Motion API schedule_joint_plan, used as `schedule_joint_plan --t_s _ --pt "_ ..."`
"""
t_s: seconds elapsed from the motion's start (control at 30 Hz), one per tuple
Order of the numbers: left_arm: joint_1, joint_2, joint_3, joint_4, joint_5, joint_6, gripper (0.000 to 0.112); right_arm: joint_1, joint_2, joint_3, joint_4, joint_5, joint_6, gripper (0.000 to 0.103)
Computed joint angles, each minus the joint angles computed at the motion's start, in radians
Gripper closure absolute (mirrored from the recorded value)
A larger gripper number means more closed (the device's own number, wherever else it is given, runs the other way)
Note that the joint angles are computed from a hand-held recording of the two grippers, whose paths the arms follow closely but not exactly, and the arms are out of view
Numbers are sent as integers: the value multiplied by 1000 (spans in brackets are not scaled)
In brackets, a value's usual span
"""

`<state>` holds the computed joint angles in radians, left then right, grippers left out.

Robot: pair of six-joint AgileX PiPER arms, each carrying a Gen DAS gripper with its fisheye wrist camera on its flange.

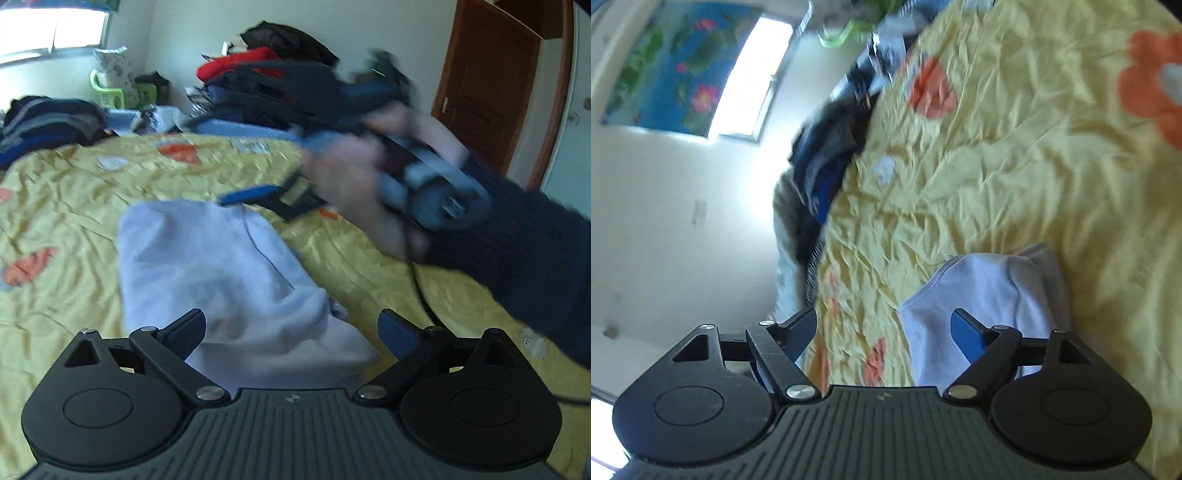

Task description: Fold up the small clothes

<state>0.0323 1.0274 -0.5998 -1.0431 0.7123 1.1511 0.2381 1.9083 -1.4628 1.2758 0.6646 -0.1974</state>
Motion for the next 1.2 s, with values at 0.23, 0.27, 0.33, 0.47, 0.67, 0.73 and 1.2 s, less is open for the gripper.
schedule_joint_plan --t_s 0.23,0.27,0.33,0.47,0.67,0.73,1.2 --pt "-225 42 101 -52 -289 -1 9 14 120 -103 -333 -61 293 76" --pt "-236 48 104 -71 -308 18 9 7 115 -87 -306 -62 270 77" --pt "-264 45 105 -41 -344 14 9 16 105 -100 -374 -54 317 76" --pt "-123 -67 118 -90 -177 67 9 82 38 -120 -453 -73 320 40" --pt "-52 0 83 -88 -54 99 9 164 230 -426 -380 188 267 32" --pt "-87 9 105 -114 -136 146 9 194 308 -535 -545 230 392 57" --pt "546 574 -339 -181 505 -295 9 -58 -396 445 -297 -29 -8 27"
